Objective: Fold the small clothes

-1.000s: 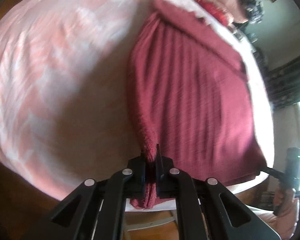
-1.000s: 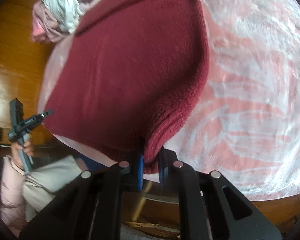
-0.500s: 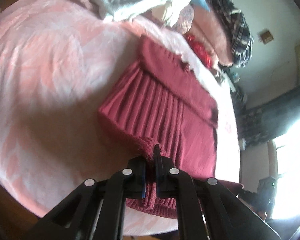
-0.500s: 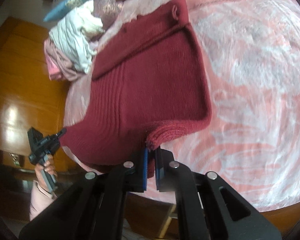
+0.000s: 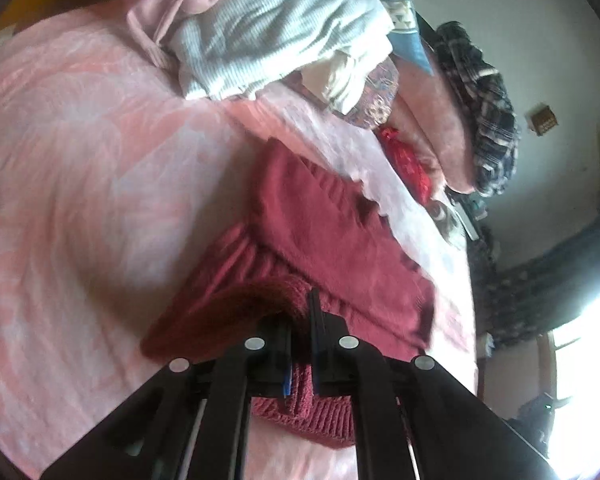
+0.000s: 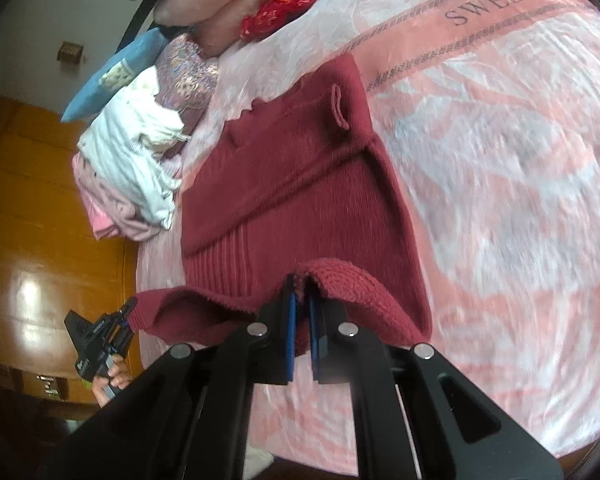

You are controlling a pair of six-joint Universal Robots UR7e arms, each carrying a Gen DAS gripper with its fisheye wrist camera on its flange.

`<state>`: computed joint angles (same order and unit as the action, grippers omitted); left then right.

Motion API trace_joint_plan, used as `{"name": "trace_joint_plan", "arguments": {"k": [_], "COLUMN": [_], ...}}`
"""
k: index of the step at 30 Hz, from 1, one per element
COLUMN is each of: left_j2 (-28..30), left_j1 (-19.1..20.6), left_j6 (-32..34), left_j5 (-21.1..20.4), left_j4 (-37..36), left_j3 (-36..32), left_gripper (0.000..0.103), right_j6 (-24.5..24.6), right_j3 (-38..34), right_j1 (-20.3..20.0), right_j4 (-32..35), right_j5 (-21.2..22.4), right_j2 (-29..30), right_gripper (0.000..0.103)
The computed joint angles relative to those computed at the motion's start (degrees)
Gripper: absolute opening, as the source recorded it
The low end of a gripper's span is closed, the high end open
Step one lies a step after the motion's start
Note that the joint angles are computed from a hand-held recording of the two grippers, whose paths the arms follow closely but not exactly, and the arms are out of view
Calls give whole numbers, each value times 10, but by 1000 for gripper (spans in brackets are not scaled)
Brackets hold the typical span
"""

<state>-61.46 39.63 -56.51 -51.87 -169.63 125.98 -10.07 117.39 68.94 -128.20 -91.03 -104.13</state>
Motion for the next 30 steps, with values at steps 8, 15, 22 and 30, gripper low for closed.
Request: {"name": "trace_joint_plan", "arguments": {"k": [8,15,22,30], "left_j2": [58,117,148,137], "left_j1": [62,107,157,157], "left_j6": [47,92,110,163], "left_j5": [-6,-20,-69,-79], "left_j4": [-30,-27,-16,-65], "left_j3": [-61,-118,-170,-166], "left_gripper": [6,6,11,70], "right_j6": [12,27,37,-81], "right_j3": [-68,-125,-166,-178], "right_j1": [5,-2,-6,4], "right_j4": [-27,-40,-96,-81], "right_j5": [2,8,-22,-61], "right_j2": [106,186,250,237], "right_gripper": [4,4,21,37]}}
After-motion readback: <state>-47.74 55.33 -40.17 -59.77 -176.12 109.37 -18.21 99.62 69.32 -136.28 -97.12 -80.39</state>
